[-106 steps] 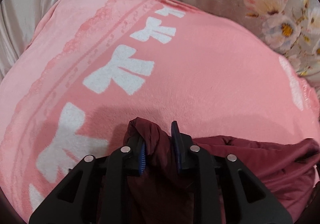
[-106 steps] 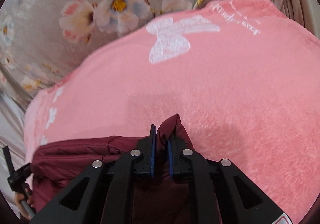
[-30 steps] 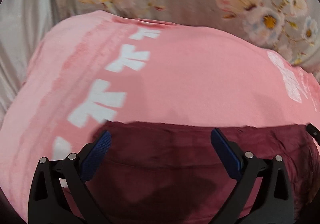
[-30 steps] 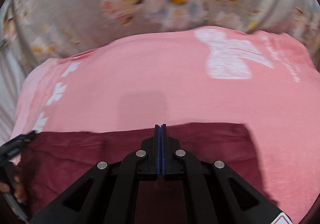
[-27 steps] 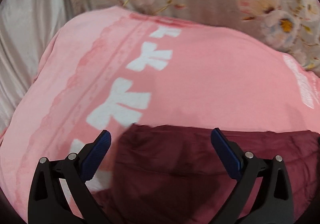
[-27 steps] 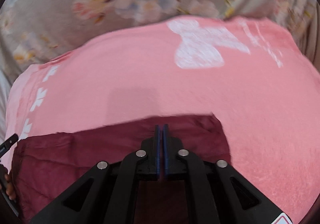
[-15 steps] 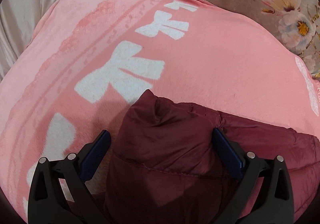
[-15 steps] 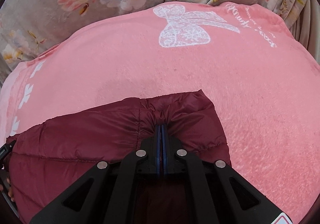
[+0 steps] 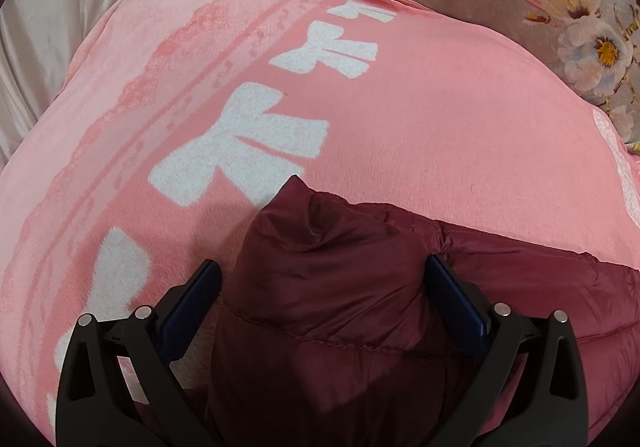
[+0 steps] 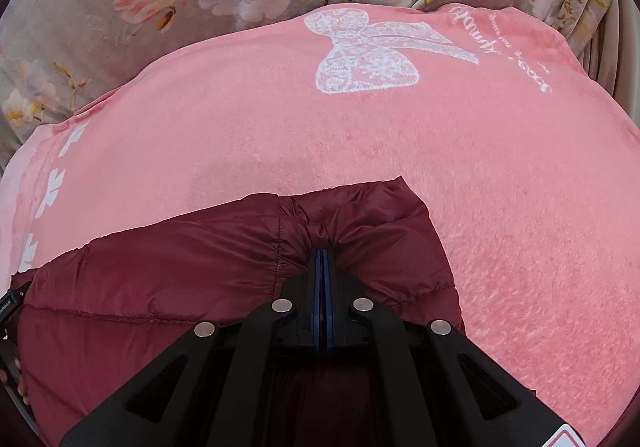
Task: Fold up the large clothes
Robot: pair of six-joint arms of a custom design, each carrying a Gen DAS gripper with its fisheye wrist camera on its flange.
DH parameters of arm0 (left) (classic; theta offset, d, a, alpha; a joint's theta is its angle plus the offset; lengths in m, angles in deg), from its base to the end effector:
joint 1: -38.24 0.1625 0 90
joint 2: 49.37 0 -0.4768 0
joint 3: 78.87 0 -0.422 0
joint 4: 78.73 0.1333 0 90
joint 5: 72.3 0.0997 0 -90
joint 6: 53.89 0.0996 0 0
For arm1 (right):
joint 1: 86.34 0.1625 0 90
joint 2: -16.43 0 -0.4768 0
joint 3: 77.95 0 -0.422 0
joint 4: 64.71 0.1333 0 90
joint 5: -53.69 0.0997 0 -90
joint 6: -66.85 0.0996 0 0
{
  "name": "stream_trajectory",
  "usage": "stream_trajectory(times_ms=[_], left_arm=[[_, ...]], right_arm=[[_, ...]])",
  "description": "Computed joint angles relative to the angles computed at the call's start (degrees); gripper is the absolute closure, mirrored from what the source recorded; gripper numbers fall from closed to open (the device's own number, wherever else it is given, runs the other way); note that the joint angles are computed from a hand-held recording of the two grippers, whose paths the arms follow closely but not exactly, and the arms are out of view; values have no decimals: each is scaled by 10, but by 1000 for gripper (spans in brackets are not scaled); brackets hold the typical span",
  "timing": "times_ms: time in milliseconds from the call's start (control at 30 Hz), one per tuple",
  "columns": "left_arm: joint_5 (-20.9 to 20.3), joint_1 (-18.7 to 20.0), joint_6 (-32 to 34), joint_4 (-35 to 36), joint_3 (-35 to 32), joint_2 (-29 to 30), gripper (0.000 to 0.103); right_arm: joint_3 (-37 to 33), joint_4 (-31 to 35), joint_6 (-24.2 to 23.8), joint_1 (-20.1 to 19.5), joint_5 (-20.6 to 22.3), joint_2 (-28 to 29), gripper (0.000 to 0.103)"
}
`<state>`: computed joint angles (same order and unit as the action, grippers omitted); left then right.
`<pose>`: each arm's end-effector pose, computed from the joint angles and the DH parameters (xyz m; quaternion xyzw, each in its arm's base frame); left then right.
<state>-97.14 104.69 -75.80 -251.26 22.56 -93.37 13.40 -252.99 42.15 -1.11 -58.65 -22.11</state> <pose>-0.0659 -0.7111 0.1425 -0.1052 0.8241 -0.3720 0.4140 0.0316 -0.7689 0.1299 0.0828 -0.9041 0.3212 0.2692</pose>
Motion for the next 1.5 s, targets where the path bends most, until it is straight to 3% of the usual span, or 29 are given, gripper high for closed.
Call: stream_trajectory(times_ms=[400,633,700,733,800,833,933,1033,1167,1333,1400,1500], left_arm=[[2,0,2,1,-1,1,5],[-1,1,6,-8,1,0,5],[-12,2,8,-21,7,-5,5],[-18,1,-1,-21,16,-14,5],[-16,-9,-27,-17,40,-31,5],[-19,-16,-26,-34,57,-40,5],[-18,-38,-75,-12,111,-77,5],[-46,-58,-136,-2,175,-121,5],[-63,-80,-196,-16,246,-158,5],[-89,-81,-251,-47,306,-176,5],[-72,-90,-235,-86,320,-164,5],[-57,-97,-234,-84,316,-149,5]], right_arm=[[0,0,4,-1,4,0,101],[3,17,35,-13,42,-11,102],[11,-23,27,-3,16,-8,102],[23,-63,9,7,-1,-8,99],[64,-94,-7,21,27,-29,91],[95,-96,-21,32,52,-47,91],[149,-90,-58,66,72,-63,91],[182,-63,-68,85,81,-61,91],[207,-42,-56,91,90,-47,92],[222,-77,-54,84,86,-27,92],[225,-91,-54,81,90,-21,92],[230,-136,-75,81,87,-5,93]])
